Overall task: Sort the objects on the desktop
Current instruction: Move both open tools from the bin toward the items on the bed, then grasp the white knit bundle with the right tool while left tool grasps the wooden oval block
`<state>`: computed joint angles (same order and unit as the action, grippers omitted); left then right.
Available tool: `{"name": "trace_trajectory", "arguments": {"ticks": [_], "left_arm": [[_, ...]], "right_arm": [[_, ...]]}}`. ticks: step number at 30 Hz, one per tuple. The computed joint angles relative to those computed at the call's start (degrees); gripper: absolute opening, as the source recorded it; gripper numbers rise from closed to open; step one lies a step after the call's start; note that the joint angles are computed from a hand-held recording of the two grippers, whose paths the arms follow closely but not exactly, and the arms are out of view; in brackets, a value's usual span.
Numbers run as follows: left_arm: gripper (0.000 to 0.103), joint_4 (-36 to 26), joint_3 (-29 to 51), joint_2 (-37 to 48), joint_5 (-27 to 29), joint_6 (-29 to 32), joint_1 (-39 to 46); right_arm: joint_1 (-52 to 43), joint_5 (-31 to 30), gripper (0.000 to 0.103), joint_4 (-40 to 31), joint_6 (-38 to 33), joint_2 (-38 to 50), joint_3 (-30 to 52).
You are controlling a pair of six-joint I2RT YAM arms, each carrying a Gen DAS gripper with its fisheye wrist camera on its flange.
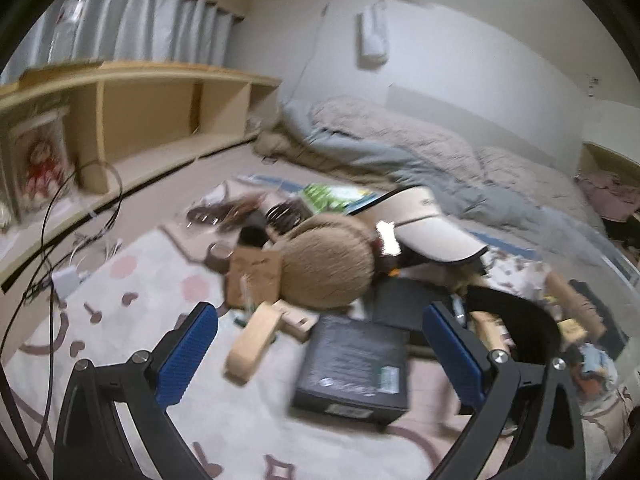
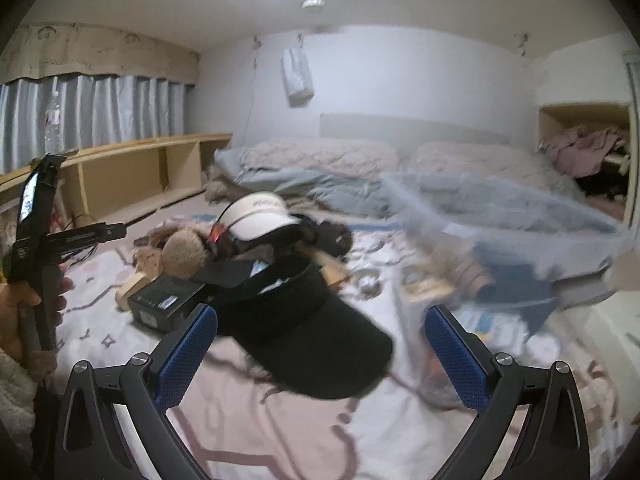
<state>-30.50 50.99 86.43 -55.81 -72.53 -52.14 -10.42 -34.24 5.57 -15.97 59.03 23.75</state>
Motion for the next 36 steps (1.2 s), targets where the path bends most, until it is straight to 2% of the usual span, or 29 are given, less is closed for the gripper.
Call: {"name": "trace_trajectory", "arguments": {"ticks": [4,6,12,14,15,18,25,26,27,30,33,36], "left_arm": [[0.103,-0.7,-2.1,-0.1,2.2,-1.1,3.0],[0.103,-0.9,-2.6,0.3,3.8,-1.2,4.6],[0.103,1.3,-5.6,1.0,12.1,-0.2,9.9],[0.103,1.6,-6.1,1.8,15.2,0.5,11.8],[0.103,2.4,-6.5,2.1,16.3,1.1,12.5],[0.103,4.2,-7.4,2.9,18.8,2.9,14.6],[0.103,10.0,-8.9,4.6,25.1,6.8,18.9],[0.103,10.8,-9.0,5.1,26.1,7.1,19.5],[0.103,11.4,-9.1,5.4,26.6,7.3,19.9],[0.103,13.2,-9.8,5.4,26.9,7.3,20.5],[0.101,14.2,-10.4,5.2,26.9,7.0,21.0],[0.1,15.3,-11.0,5.1,27.5,7.0,21.7]], "right_arm": [[6.2,4.6,0.103,-5.2,-3.2,6.6,2.6],[8.1,3.6,0.103,-8.6,-4.5,11.7,5.0],[11.7,4.8,0.103,-13.5,-2.6,27.4,11.6],[11.9,3.6,0.093,-15.5,-2.7,32.1,14.4],[11.8,3.1,0.084,-17.0,-2.9,34.1,16.0],[12.7,4.0,0.08,-16.6,-3.5,36.1,17.7],[16.9,6.8,0.078,-14.6,-2.9,41.1,23.5],[17.4,6.8,0.075,-13.9,-2.5,41.8,24.0],[17.9,7.3,0.066,-13.2,-1.9,42.7,24.7],[18.4,7.8,0.059,-11.3,0.5,44.6,25.7],[17.3,7.8,0.04,-10.1,0.8,44.1,24.9],[15.6,6.0,0.033,-12.3,-0.7,42.8,24.2]]}}
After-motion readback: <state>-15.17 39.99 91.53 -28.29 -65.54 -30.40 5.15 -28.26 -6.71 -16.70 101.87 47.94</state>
